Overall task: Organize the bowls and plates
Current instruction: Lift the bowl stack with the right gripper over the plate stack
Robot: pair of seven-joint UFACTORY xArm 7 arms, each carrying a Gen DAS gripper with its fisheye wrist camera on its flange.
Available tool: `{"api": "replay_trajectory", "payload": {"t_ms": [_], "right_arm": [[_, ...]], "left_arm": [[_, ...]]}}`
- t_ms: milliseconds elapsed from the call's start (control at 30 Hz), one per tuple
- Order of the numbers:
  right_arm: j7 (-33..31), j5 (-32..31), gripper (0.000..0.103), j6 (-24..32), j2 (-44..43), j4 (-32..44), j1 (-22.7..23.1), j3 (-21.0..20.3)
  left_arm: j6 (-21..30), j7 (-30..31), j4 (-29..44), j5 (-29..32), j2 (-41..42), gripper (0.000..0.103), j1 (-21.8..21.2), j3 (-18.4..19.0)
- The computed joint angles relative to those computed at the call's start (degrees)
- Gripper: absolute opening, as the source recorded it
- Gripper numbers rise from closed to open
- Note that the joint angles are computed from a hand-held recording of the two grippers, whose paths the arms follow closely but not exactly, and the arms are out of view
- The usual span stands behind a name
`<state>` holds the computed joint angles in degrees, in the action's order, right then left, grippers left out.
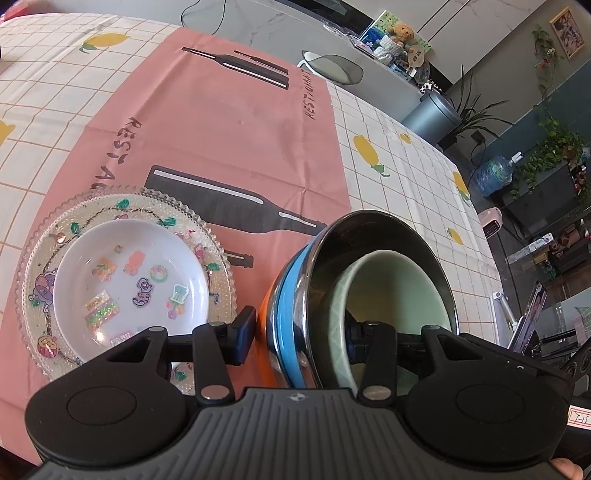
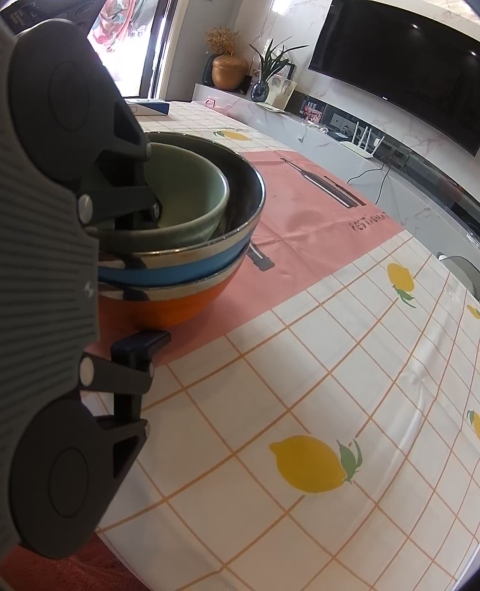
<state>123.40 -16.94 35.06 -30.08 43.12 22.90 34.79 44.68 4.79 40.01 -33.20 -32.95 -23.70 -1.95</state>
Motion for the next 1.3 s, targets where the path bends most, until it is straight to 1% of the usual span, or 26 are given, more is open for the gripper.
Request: {"api": "replay_trajectory", "payload": {"t_ms": [167,433,600,767,900,1000,1133,1300], "right_arm": [[0.04,0.52,0.046,1.69,-0.12,1.05,0.5,0.05],[-1.6,-1.85,0.046,4.73,1.56,6.09,-0.37,0.91],[-3.29,-5.2,0.046,4.48,5.96,11.26,-1.37,1.37],[-5.07,-10.54,0.046,4.2,13.27,18.02,-0.71,0.8],[-6.2,-14.45,0.046,2.67,20.09,23.1,1.16,-0.65],[-7.37,-15.21,0.046,1.08,24.27,25.5,3.15,-2.51],[-9.2,-14.47,0.046,-0.56,27.36,26.61,5.9,-5.44],[-11.35,-12.29,0.046,0.45,27.79,26.17,9.3,-9.11]], "left_arm": [[0.52,0.44,-0.14,-0.11,-1.15,0.051,0.03,0.55],[1.42,0.37,0.44,-0.01,-4.27,0.05,1.35,1.93],[2.25,-0.62,1.36,1.25,-5.73,0.05,3.44,3.39],[2.82,-1.03,2.24,2.09,-6.39,0.051,6.08,5.43],[3.55,-2.21,2.72,3.61,-6.07,0.051,8.98,6.5],[3.74,-2.83,2.65,4.33,-5.37,0.05,10.45,6.77],[3.93,-2.56,2.02,4.01,-4.14,0.05,11.21,7.47],[3.84,-1.86,1.1,2.13,-3.09,0.05,10.98,7.42]]}}
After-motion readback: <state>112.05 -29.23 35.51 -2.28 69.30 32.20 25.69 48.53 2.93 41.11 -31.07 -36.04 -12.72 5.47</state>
